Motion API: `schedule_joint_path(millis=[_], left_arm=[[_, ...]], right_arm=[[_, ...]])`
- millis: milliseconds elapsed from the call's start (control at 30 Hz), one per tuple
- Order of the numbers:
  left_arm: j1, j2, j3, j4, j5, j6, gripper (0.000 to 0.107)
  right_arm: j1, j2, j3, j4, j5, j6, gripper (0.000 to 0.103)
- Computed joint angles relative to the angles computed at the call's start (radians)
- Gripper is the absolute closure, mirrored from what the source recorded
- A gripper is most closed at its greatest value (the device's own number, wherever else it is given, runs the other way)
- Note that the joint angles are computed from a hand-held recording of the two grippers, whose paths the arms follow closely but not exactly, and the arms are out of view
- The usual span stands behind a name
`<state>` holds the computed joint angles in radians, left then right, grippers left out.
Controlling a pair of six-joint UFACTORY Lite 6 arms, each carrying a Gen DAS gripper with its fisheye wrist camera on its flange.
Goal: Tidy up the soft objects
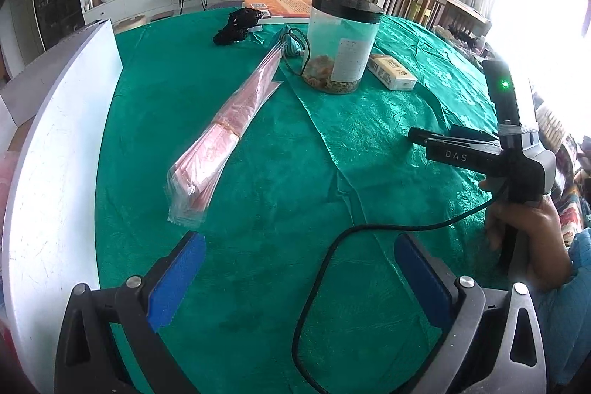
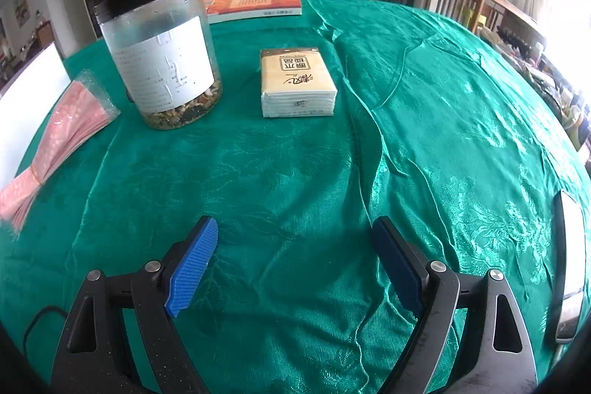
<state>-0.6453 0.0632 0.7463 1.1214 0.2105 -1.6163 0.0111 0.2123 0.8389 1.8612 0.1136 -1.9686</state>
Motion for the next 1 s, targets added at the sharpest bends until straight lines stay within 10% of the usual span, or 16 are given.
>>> schedule_joint_path(millis=[600,1000], left_arm=[[0.088,0.206,0.062,0.283,-0.058,-0.323,0.006],[0.086,0.344,0.181,0.331,0.069,-0.307,0.004]], right_arm=[[-0.002,0.002,0.0,0.0,0.003,0.0,0.015],[-0.002,0.001,0.0,-0.001,0.004,0.0,0.015]])
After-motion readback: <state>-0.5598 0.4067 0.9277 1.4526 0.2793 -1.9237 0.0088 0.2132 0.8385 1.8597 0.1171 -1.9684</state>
